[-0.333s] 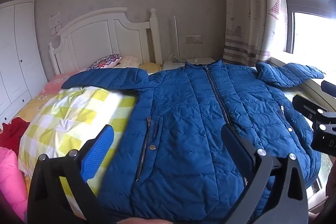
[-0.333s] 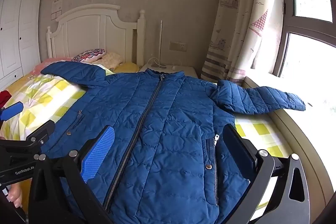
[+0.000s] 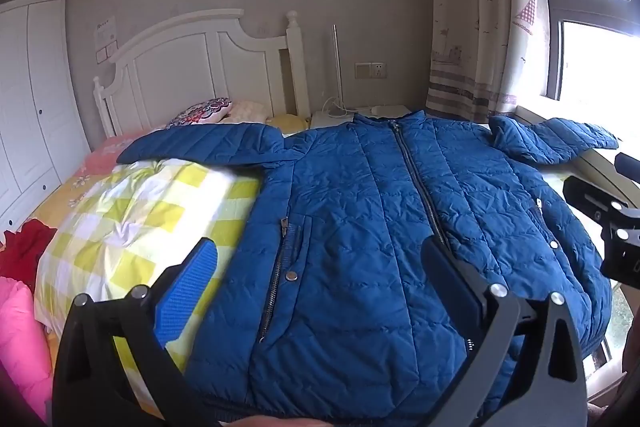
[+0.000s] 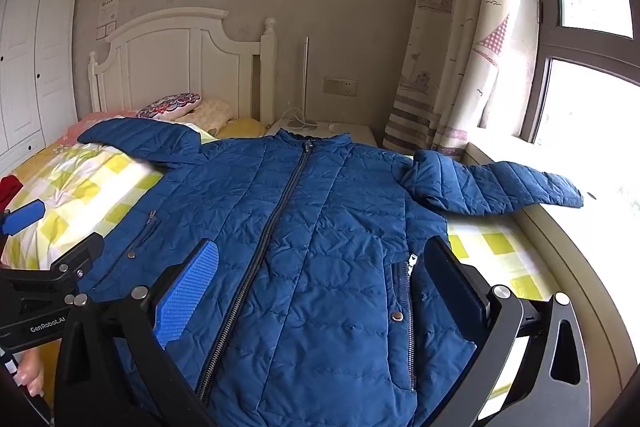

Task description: Fold large clothes

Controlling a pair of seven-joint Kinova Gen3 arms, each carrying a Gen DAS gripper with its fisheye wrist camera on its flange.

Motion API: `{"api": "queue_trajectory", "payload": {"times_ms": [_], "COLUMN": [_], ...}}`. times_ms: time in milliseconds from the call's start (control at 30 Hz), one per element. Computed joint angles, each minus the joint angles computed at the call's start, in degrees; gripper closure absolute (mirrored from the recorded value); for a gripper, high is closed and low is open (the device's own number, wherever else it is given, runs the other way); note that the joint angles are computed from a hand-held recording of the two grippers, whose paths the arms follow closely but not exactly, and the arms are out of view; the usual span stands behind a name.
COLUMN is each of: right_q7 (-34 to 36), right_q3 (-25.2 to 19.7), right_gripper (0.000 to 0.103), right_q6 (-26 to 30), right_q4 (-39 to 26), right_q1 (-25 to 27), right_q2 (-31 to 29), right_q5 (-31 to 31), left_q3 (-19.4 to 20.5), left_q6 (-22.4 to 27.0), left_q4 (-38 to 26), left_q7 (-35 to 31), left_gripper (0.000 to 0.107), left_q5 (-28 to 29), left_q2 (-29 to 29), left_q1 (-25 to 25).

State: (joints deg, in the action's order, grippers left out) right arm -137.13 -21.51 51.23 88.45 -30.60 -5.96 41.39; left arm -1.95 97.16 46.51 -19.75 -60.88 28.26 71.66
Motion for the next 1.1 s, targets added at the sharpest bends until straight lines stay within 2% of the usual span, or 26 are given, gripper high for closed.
{"api": "queue_trajectory", "payload": {"times_ms": [200, 300, 1100], "right_q7": [0.87, 0.75, 1.75], "right_q3": [0.43, 0.55, 1.36], "right_gripper": [0.004, 0.004, 0.004], "right_q6": [-0.39, -0.46, -1.34], "right_q4": [-0.35, -0.16, -0.07], "right_q1": [0.25, 0.09, 0.39], "right_q2": [0.42, 0.42, 0.51], "right_q5": [-0.97, -0.93, -3.20], "left_q3": [0.50, 0.64, -0.07], "left_q6": [-0.43, 0.32, 0.03], "left_q4": [2.19, -0.15, 1.74], "left_q7": [1.47, 0.01, 3.27], "left_gripper": [0.007, 0.007, 0.007], "left_q5": [0.01, -0.35, 0.77], "left_q2": [-0.97, 0.11, 1.04], "left_q1": [-0.03, -0.26, 1.11]}}
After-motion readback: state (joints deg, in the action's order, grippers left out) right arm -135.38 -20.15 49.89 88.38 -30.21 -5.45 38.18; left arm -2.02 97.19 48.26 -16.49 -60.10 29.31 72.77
